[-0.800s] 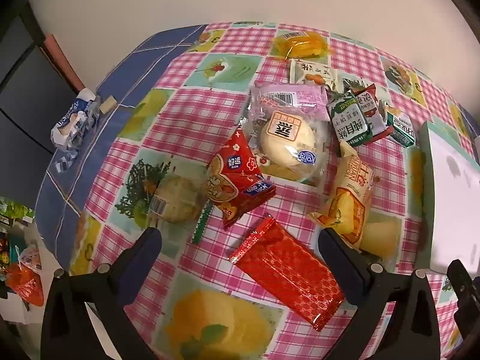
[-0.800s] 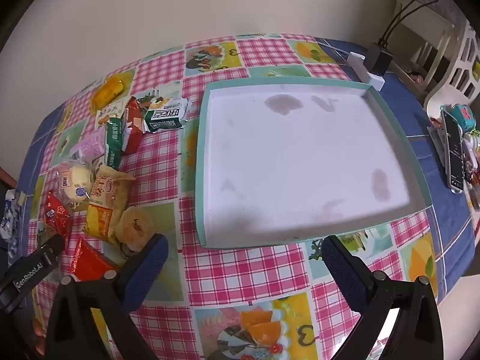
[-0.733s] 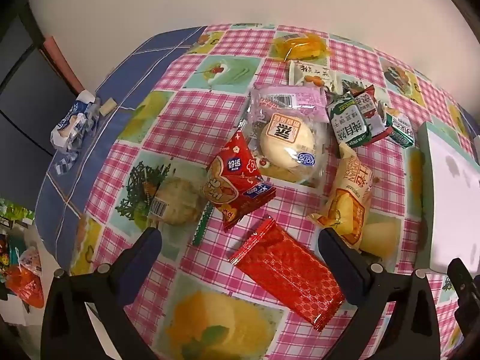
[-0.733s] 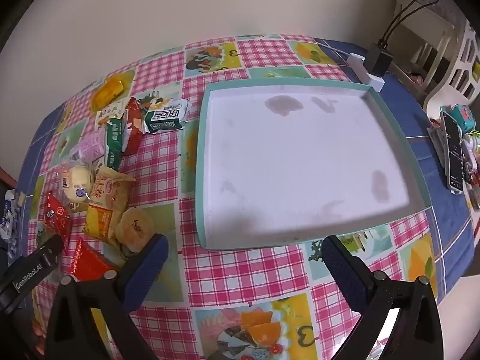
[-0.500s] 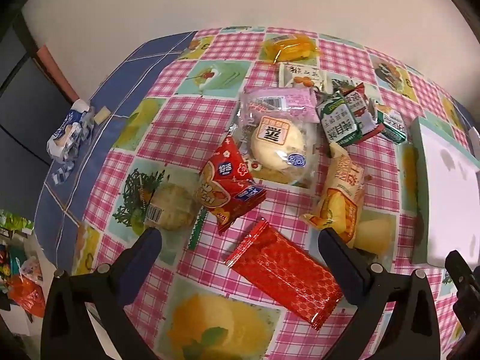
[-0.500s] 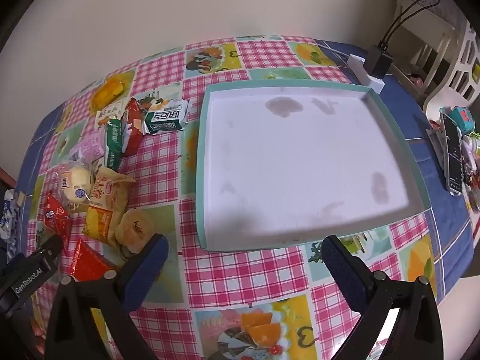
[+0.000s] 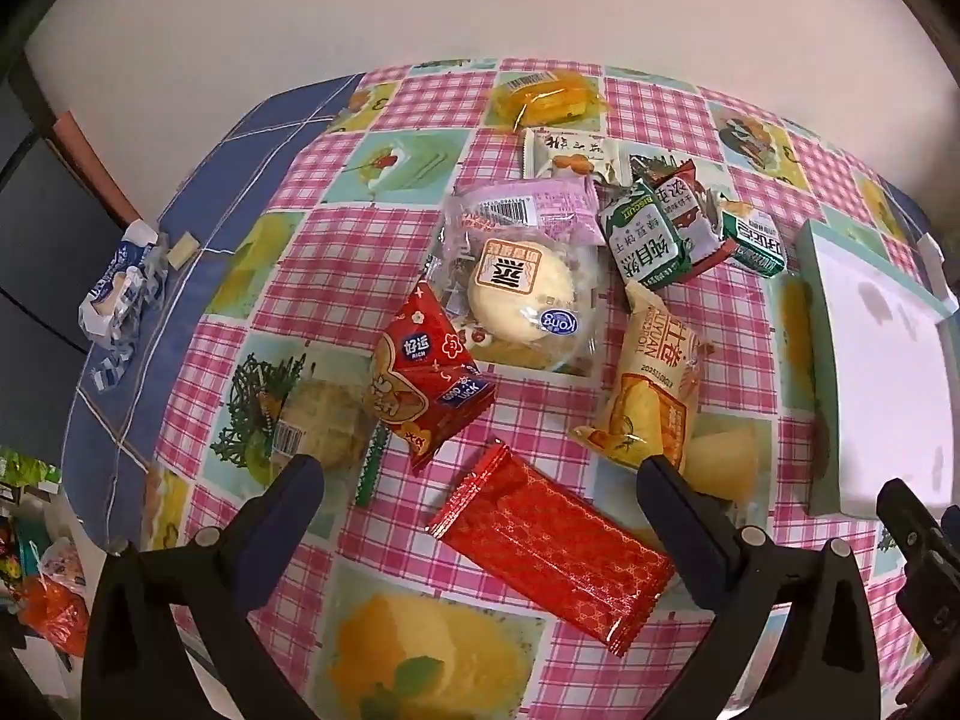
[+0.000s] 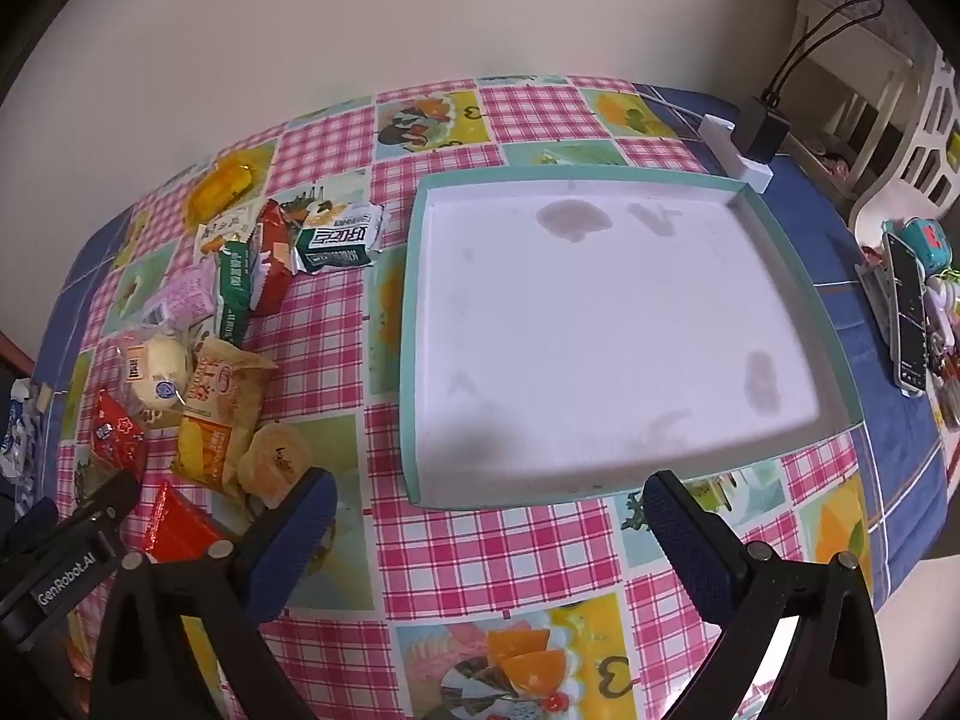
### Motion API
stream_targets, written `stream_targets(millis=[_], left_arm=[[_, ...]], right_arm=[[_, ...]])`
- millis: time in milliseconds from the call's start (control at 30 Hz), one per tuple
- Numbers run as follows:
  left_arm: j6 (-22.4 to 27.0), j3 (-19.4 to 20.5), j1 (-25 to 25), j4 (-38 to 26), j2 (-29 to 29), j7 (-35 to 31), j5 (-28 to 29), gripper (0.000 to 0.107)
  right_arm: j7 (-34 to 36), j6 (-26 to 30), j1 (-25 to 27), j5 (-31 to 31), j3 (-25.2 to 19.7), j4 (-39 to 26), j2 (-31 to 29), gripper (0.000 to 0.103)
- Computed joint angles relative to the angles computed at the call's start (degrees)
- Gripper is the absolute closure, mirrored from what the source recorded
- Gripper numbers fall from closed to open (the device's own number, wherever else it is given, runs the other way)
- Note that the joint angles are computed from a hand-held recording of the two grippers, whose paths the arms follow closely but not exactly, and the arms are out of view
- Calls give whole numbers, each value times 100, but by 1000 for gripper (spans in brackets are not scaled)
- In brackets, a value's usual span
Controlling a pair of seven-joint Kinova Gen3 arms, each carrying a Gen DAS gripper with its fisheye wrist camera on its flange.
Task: Organize snacks
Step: 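Move left tool toward red patterned packet while right tool approaches yellow jelly cup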
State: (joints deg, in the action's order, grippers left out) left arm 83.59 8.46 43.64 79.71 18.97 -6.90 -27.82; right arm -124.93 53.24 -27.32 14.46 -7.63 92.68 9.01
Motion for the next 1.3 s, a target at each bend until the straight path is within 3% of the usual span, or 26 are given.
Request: stream_targets(millis=[333, 733, 1300], left_arm=[[40, -11, -98, -95, 50, 1, 193, 4], [-381, -14, -252, 64, -61, 19, 472, 4], [-989, 62, -310, 485, -337, 534, 248, 4]], right_arm=[[65, 33, 21, -41, -1, -46, 4, 0], [171, 51, 27, -79, -4, -74, 17, 0], [179, 56, 18, -84, 2, -80, 22, 0]])
